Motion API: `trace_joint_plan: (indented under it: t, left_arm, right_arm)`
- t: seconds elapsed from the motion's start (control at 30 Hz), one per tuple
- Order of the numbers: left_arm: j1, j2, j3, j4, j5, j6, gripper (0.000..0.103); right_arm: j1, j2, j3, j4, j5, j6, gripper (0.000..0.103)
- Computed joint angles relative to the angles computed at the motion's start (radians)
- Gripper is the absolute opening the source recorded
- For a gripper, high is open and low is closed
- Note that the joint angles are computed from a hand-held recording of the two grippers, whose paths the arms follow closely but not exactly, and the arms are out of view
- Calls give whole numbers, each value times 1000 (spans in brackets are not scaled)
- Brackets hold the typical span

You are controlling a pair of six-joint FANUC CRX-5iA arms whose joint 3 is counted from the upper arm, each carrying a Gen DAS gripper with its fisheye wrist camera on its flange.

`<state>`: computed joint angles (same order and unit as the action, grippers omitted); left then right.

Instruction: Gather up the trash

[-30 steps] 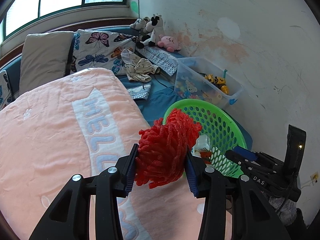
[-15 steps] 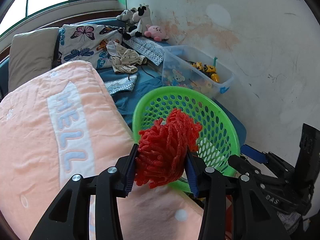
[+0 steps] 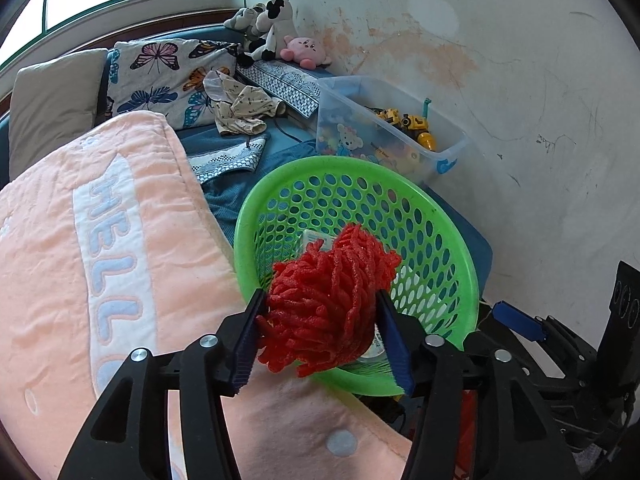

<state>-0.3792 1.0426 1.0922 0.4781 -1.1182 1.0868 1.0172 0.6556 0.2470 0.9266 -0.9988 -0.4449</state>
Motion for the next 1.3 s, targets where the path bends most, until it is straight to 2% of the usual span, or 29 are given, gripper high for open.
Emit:
trace_joint_plan:
  t: [0.07, 0.13, 0.17, 0.53, 0.73, 0.87, 1.03, 1.3]
  left_arm:
    - [-2, -10, -19, 3, 13, -4, 64]
    - [-1, -16, -33, 13, 17, -9, 66]
    - [-1, -21, -43, 15, 20, -8, 71]
    - [18, -109, -205, 75, 112, -59, 78]
    - [37, -224, -391, 91, 232, -123, 82]
    - [56, -264, -446, 83, 260, -126, 83]
    - [79, -343, -575, 114, 349, -177, 91]
    - [117, -460, -750, 101, 485, -187, 94]
  right_arm:
    - [1, -6, -10, 5, 3, -10, 72]
    - [4, -6, -10, 9, -1, -14, 72]
    - [4, -7, -11, 11, 0, -17, 72]
    - [17, -3, -1, 23, -8, -31, 72]
    - [30, 21, 45, 31, -21, -5, 76]
    - [38, 45, 86, 36, -29, 21, 76]
    - [46, 75, 138, 43, -31, 47, 79]
    - [62, 146, 271, 37, -85, 143, 83]
